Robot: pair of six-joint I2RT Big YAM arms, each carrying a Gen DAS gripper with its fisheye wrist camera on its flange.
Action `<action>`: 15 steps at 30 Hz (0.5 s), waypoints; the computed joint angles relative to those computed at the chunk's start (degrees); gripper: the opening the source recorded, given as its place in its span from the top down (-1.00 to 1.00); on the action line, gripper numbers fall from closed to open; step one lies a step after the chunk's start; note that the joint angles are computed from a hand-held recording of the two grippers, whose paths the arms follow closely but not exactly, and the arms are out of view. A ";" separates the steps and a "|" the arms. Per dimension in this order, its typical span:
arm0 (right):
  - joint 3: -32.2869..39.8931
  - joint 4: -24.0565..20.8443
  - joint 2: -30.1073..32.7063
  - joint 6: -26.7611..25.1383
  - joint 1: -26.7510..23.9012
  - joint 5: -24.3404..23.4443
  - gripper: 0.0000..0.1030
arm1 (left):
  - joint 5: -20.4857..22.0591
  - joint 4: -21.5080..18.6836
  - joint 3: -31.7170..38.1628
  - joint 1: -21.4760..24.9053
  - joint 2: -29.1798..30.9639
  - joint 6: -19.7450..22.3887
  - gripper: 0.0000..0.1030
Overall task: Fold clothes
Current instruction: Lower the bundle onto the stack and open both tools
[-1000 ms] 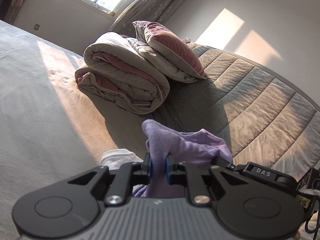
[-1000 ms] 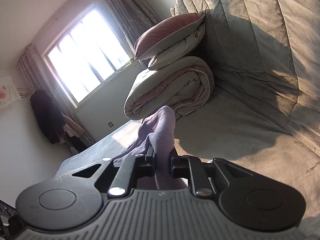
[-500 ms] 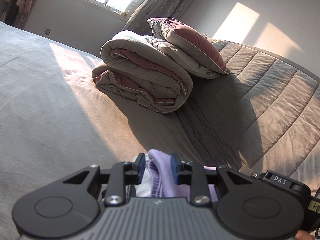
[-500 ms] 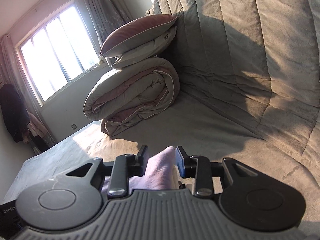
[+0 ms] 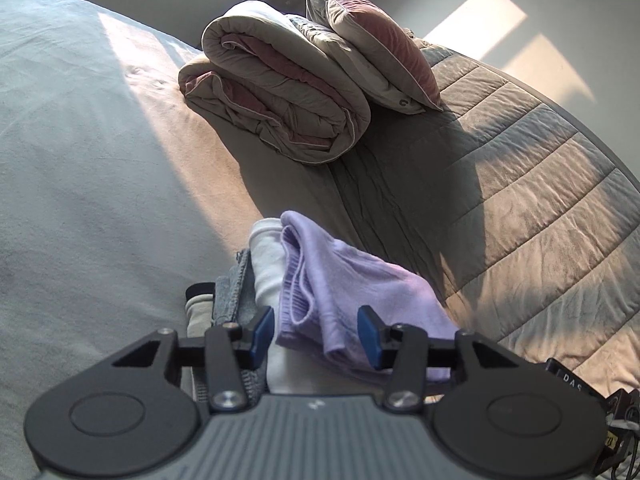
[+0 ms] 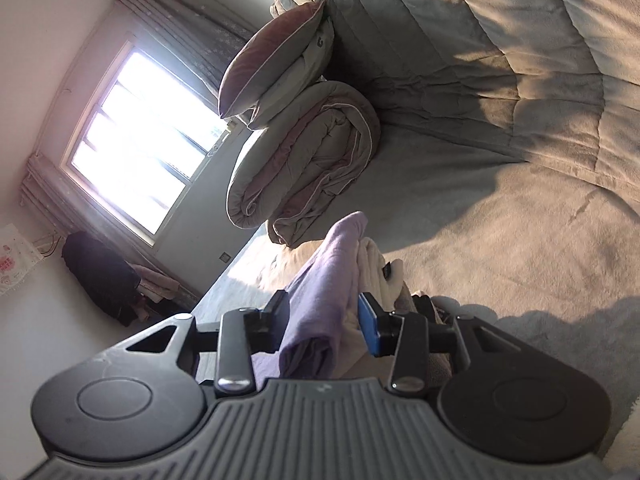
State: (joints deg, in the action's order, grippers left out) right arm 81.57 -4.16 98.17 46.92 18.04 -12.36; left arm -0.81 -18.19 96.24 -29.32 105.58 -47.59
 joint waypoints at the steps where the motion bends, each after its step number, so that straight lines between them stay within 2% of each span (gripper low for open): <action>1: 0.26 -0.70 0.05 -0.59 0.20 0.43 0.18 | -0.19 -0.32 0.23 -0.07 0.14 -0.56 0.38; 3: 0.81 -1.29 0.24 -1.70 0.57 0.92 0.37 | -1.16 -0.97 0.96 -0.29 0.39 -1.23 0.62; 4: 0.99 -1.21 0.11 -2.22 0.68 1.29 0.69 | -1.70 -0.71 0.99 -0.40 0.29 -1.51 0.81; 5: 1.17 -1.11 -0.02 -2.74 0.80 1.65 0.74 | -1.78 -0.09 0.84 -0.45 -0.04 -2.04 0.84; 7: 1.52 -0.92 -0.27 -3.80 1.03 2.36 0.76 | -1.47 1.05 0.38 -0.60 -0.81 -3.10 0.85; 9: 1.44 -0.36 -0.81 -4.96 1.18 3.42 0.77 | -1.99 1.37 0.10 -1.21 -1.47 -1.99 0.85; 15: 1.81 -4.81 -0.17 -10.18 2.06 8.46 0.76 | -5.68 -3.08 0.99 -2.91 -0.33 3.72 0.78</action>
